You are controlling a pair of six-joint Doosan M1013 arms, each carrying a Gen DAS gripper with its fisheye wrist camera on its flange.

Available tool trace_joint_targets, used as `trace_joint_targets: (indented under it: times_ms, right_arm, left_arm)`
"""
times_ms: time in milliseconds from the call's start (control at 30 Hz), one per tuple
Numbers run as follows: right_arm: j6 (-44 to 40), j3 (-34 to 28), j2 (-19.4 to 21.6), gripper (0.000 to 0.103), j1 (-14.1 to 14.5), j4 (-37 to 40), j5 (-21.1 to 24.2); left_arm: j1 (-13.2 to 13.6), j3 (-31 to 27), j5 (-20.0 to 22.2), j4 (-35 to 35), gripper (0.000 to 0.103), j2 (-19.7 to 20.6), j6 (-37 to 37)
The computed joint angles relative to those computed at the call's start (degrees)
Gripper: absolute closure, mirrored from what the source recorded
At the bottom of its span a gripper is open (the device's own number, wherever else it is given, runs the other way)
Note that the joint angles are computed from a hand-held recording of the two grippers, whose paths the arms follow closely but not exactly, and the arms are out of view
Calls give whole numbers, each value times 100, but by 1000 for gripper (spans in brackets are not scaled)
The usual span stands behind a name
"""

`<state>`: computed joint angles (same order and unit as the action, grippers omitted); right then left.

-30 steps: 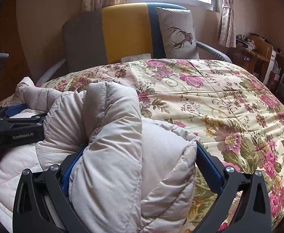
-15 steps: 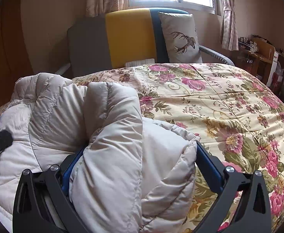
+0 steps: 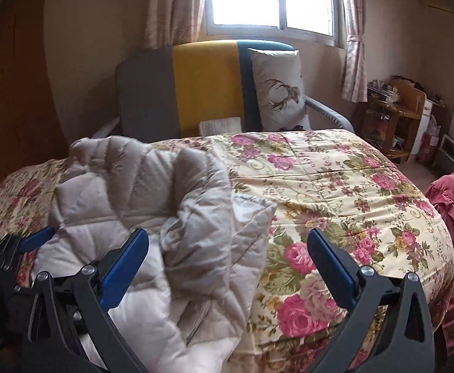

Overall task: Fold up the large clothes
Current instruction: 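Grasp the folded jacket edge with both tools and press it flat, then grip the jacket bundle with both tools and lift it off the bed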

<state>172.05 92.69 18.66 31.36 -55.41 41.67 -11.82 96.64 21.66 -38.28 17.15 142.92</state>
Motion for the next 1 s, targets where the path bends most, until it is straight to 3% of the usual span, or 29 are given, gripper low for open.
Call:
trace_joint_targets:
  times_ms: [167,200,300,367,433,500,567,633,733,800,867,1000]
  right_arm:
    - [-245,-23,270,2,41,416,853]
    - [-87,80,256,2,-4,455,788]
    - [162,414,119,2,-289,1088,-75]
    - [303,508,102,2,-365,1199,-417]
    - [464,520,157,2,-314,822,-394]
    - [343,452,107,2,-308,1029,-121]
    - [770,361,33,2,-141,447,547]
    - [1321,442,-125,2,-24,-395,468]
    - [604,164,-34,2,-58,-83,126]
    - [309,-113,160,2,-59,145,340]
    - [584,-199,211,2,-65,107,488]
    - [1641,-53,104,2,95,-821,1205]
  left_arm:
    - [20,28,145,245,4,-90,-156]
    - [25,111,-21,195,4,-177,-113]
    - [44,416,-729,-671,4,-364,795]
    - [22,348,-614,-46,4,-269,328]
    - [10,300,-546,-45,4,-134,213]
    - [15,219,-352,43,4,-39,-55]
    - [-20,234,-439,205,4,-55,-157]
    - [-12,247,-466,7,4,-50,49]
    - [1,294,-554,-323,4,-51,323]
    - [-27,304,-604,-162,4,-61,218]
    - [-25,296,-573,-143,4,-61,240]
    - [-4,292,-500,-304,4,-51,407]
